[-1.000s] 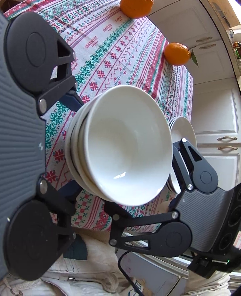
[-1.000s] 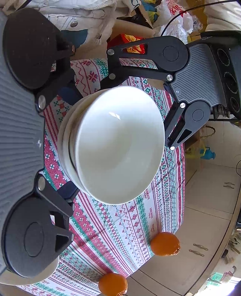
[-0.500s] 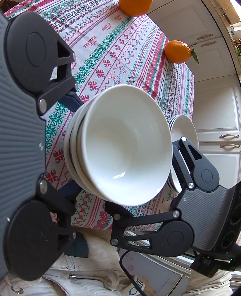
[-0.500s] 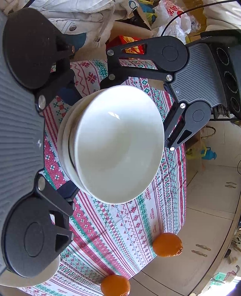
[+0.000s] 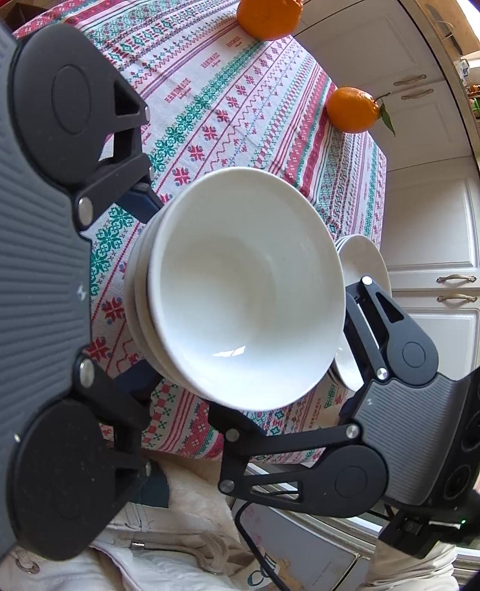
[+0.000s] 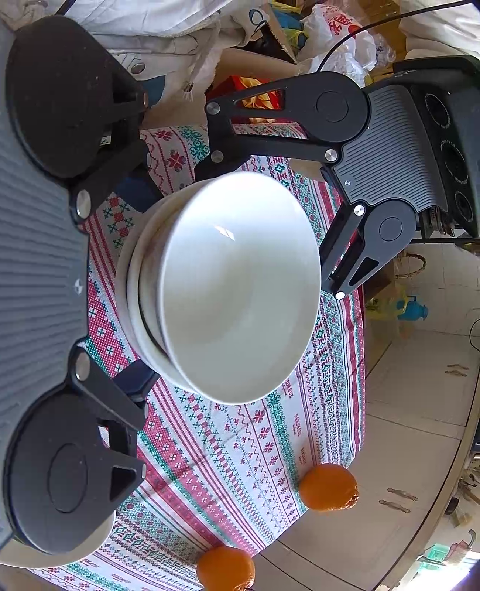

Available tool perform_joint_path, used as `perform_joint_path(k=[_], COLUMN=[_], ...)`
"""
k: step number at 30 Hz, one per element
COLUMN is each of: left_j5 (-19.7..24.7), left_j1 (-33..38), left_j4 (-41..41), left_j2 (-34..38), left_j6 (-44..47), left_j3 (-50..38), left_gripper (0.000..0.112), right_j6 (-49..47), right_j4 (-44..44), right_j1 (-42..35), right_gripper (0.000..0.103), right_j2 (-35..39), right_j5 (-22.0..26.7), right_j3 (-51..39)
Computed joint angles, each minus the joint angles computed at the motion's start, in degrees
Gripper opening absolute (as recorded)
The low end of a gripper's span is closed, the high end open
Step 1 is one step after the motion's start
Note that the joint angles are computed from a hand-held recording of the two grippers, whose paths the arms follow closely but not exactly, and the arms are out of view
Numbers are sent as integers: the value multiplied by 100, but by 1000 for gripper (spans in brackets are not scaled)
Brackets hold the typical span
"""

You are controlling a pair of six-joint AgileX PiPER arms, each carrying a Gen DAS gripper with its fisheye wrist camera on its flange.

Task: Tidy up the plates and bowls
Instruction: 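Lift the bowl stack with both tools and carry it over the plate stack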

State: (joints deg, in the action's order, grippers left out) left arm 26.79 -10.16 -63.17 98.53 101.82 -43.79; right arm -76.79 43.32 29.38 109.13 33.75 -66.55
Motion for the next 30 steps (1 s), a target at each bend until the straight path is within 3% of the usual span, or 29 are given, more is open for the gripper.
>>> perform_joint_path(k=[16, 30], left_j5=[1, 360], left_j1=[-774, -1421], left_j4=[1427, 1722], left_j2=[62, 1349], left_j6=[-1844, -2189], left_j3=[-954, -2878], left_gripper=[79, 79], right_j6=[-638, -1137], right_j4=[341, 357], right_j1=[-875, -2183], right_gripper=[89, 89], right_j2=[-497, -936], right_j5=[502, 623], right_j3=[211, 542])
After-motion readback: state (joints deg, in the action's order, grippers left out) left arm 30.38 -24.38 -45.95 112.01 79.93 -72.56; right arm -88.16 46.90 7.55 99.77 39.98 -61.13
